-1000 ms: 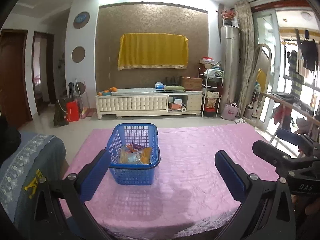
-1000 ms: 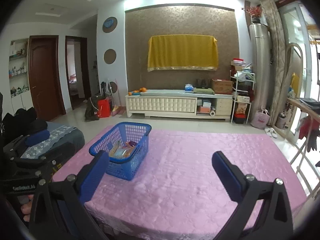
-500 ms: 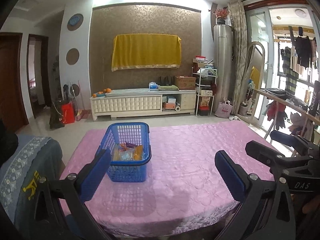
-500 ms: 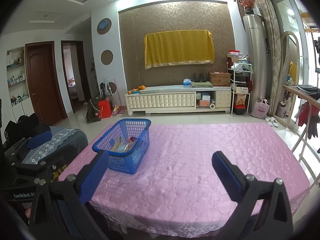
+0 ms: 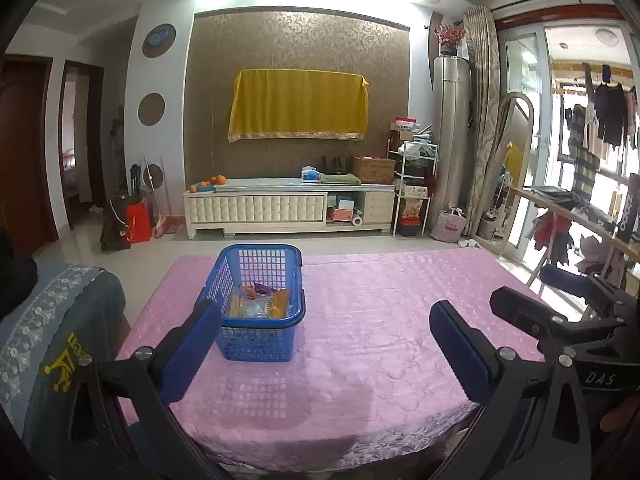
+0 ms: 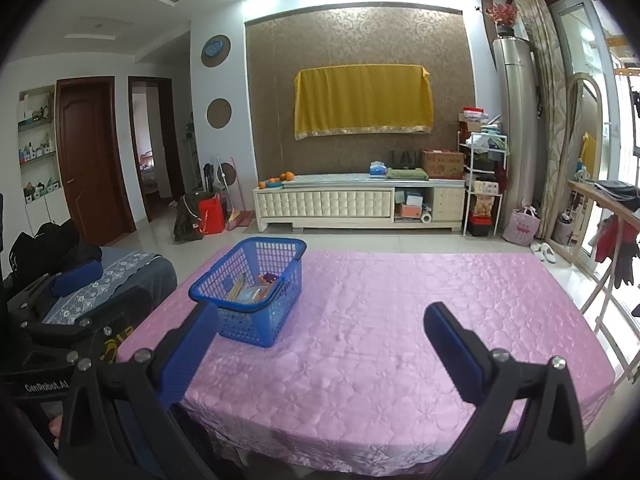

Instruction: Organize snacks

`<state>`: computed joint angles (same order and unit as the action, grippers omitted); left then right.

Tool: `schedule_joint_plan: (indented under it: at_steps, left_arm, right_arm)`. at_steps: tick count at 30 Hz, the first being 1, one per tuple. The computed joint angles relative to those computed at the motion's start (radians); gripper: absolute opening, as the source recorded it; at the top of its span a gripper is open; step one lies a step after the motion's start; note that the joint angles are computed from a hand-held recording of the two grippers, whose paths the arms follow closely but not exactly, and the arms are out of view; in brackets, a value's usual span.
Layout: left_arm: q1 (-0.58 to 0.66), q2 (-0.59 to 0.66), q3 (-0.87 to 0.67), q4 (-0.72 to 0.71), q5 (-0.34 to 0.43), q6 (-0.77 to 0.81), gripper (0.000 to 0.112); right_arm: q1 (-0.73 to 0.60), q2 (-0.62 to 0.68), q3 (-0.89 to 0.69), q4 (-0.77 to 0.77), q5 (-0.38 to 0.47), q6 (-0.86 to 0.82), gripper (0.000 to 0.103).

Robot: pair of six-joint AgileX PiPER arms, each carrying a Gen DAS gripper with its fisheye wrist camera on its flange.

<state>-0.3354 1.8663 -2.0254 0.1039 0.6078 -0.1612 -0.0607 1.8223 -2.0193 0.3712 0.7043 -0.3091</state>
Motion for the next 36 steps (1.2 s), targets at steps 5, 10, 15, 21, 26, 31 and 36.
schedule_joint_plan:
  at_steps: [5, 10, 15, 21, 26, 31, 36]
  left_arm:
    - [-0.001, -0.003, 0.009, 0.012, -0.005, -0.005, 0.103]
    - [0.000, -0.011, 0.022, 0.009, -0.014, -0.001, 0.103]
    - [0.007, -0.016, 0.028, -0.009, -0.011, 0.008, 0.103]
    - [0.007, -0.015, 0.022, -0.005, -0.002, 0.005, 0.103]
    - [0.002, -0.019, 0.029, 0.005, -0.006, -0.003, 0.103]
    - [0.001, -0.024, 0.034, 0.012, -0.005, -0.017, 0.103]
    - [0.004, -0.031, 0.045, 0.004, -0.008, -0.014, 0.103]
  right_arm:
    - [-0.002, -0.004, 0.004, 0.008, 0.000, -0.005, 0.103]
    - [-0.001, -0.002, -0.006, 0.002, 0.012, -0.003, 0.103]
    - [-0.004, -0.001, -0.018, 0.010, 0.023, -0.005, 0.103]
    - [-0.002, 0.001, -0.029, 0.007, 0.038, -0.007, 0.103]
    - [0.001, 0.005, -0.042, 0.003, 0.048, -0.001, 0.103]
    - [0.001, 0.006, -0.041, 0.008, 0.051, -0.002, 0.103]
    - [0.011, -0.004, -0.025, 0.000, 0.038, -0.001, 0.103]
